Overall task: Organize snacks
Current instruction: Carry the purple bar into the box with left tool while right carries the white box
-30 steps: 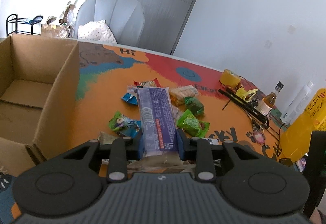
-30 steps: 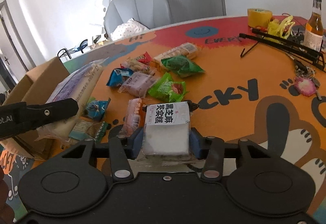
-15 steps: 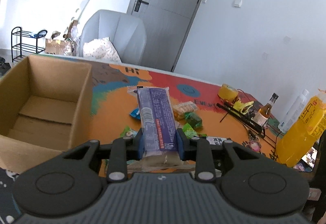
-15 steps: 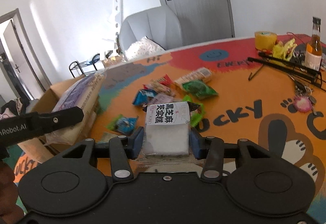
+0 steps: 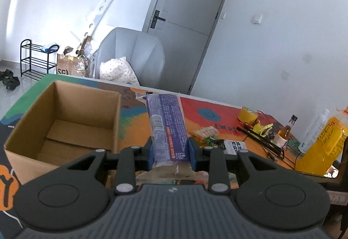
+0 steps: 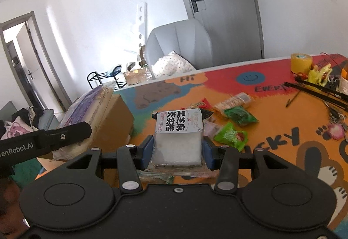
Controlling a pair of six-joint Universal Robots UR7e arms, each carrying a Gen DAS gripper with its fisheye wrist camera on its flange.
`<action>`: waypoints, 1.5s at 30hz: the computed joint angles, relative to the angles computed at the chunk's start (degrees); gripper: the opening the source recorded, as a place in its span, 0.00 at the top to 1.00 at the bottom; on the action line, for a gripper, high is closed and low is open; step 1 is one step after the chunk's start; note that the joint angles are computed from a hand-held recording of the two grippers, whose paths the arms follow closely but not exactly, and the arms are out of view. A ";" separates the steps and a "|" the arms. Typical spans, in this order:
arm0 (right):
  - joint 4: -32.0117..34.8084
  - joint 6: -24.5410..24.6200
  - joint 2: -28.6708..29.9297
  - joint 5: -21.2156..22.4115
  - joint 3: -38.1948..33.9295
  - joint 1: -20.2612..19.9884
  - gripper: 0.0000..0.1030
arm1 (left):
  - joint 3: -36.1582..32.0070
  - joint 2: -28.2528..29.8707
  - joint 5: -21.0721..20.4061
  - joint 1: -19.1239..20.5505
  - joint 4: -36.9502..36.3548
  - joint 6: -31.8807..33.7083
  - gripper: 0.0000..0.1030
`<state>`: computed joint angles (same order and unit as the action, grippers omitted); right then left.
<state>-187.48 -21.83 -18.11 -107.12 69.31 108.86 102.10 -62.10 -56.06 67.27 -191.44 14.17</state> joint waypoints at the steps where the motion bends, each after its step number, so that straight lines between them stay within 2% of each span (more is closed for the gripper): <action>1: 0.16 -0.01 0.17 0.10 -0.31 0.17 0.57 | 0.02 -0.25 0.15 0.02 -0.08 0.15 0.71; 19: 7.35 -0.16 6.39 2.91 -10.77 2.75 0.57 | -2.03 -3.18 2.53 3.10 0.13 1.33 0.71; 35: 16.77 0.87 12.65 4.38 -22.21 3.76 0.57 | -9.17 -2.07 2.07 8.37 7.20 -1.07 0.70; 38: 19.26 0.98 13.98 4.92 -24.65 3.91 0.57 | -9.55 -1.40 4.88 8.32 5.24 -0.46 0.62; 40: 20.73 1.10 14.87 5.40 -26.19 4.06 0.57 | -9.34 -1.71 5.90 8.29 5.22 -0.72 0.46; 45: 23.64 1.59 16.63 6.68 -29.40 4.48 0.56 | -7.88 -3.02 6.83 7.91 3.90 -0.62 0.29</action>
<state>-163.83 -20.24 -1.48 -100.44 39.91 113.35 94.22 -65.12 -49.23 75.18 -187.54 13.54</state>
